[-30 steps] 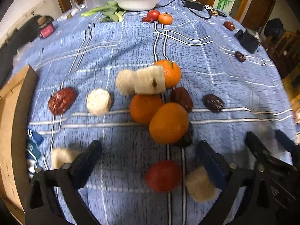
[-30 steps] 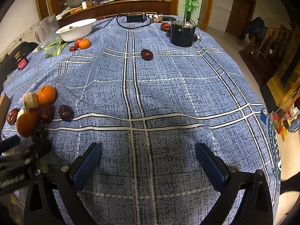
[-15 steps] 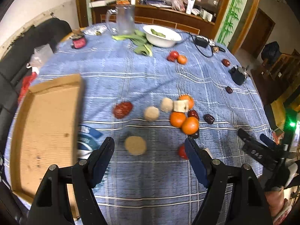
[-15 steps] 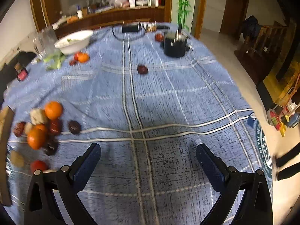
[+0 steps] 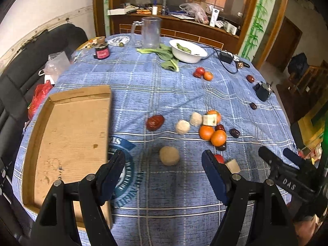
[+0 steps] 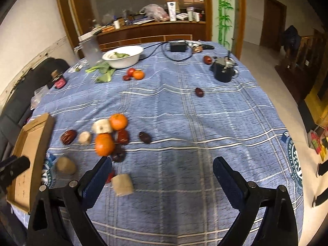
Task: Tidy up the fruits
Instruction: 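Reach the left tool to the round rice cake while the right tool reaches the white chunk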
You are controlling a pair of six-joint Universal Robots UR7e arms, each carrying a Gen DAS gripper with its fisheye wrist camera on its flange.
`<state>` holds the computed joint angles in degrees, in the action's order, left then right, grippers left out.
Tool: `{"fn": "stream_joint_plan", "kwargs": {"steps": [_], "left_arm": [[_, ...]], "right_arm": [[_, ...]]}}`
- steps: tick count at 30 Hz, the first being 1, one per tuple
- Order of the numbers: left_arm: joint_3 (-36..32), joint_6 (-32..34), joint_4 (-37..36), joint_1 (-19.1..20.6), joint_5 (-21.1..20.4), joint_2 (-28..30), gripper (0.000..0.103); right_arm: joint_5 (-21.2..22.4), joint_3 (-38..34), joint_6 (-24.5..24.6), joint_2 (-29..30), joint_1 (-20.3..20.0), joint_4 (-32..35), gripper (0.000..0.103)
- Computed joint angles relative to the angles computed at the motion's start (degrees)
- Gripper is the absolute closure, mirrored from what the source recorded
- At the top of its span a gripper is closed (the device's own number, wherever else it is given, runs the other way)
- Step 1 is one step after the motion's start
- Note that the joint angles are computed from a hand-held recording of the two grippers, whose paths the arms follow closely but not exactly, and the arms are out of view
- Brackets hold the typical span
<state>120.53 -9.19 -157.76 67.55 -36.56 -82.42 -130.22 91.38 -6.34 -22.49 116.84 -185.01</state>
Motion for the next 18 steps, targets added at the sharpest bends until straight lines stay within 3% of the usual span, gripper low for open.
{"fn": "stream_joint_plan", "kwargs": {"steps": [8, 18], "left_arm": [[0.50, 2.31, -0.89, 0.56, 1.14, -1.04, 0.032], [-0.58, 3.33, -0.28, 3.63, -1.90, -0.66, 0.032]], "right_arm": [[1.59, -0.43, 1.45, 0.80, 0.57, 2.57, 0.007], [0.95, 0.23, 1.90, 1.62, 0.27, 4.18, 0.011]]}}
